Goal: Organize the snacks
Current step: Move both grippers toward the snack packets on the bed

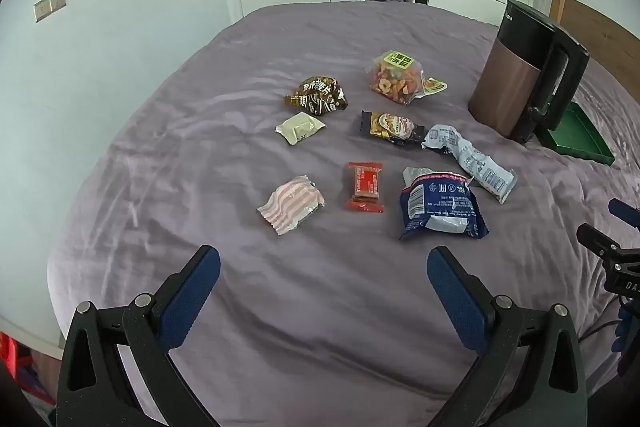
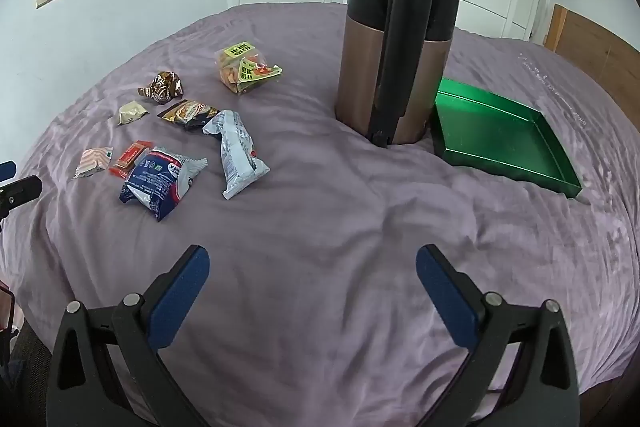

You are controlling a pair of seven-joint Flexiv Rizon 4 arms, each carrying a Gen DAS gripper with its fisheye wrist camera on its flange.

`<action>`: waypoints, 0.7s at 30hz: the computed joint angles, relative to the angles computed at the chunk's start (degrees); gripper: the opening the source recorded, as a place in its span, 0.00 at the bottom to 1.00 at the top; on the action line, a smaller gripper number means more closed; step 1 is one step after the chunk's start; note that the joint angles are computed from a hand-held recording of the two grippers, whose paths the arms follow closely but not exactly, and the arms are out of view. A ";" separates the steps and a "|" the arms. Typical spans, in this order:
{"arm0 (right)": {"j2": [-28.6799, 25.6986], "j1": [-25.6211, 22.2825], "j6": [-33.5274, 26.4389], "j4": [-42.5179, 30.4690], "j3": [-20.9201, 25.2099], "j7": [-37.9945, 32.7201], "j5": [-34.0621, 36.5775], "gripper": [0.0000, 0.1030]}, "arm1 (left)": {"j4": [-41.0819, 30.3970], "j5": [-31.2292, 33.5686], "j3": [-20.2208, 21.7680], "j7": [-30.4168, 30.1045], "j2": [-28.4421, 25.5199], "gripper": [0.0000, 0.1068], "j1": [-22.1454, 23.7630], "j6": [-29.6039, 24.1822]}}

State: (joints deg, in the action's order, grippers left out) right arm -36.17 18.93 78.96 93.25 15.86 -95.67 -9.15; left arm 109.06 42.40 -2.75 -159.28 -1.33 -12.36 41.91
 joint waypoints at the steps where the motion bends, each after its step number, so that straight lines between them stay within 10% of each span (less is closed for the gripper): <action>1: 0.06 0.01 0.19 0.09 -0.04 -0.06 -0.01 1.00 | 0.06 0.03 -0.01 -0.02 0.14 0.95 -0.03 -0.06; 21: 0.08 0.34 0.23 0.25 -0.70 1.02 -0.71 1.00 | 0.22 -1.35 0.43 1.19 -0.21 0.95 0.87 1.16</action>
State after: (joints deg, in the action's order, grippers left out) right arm -36.09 19.27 79.19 93.50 15.16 -94.66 -9.86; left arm 109.28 41.06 -2.33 -158.08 -1.54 -11.49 43.06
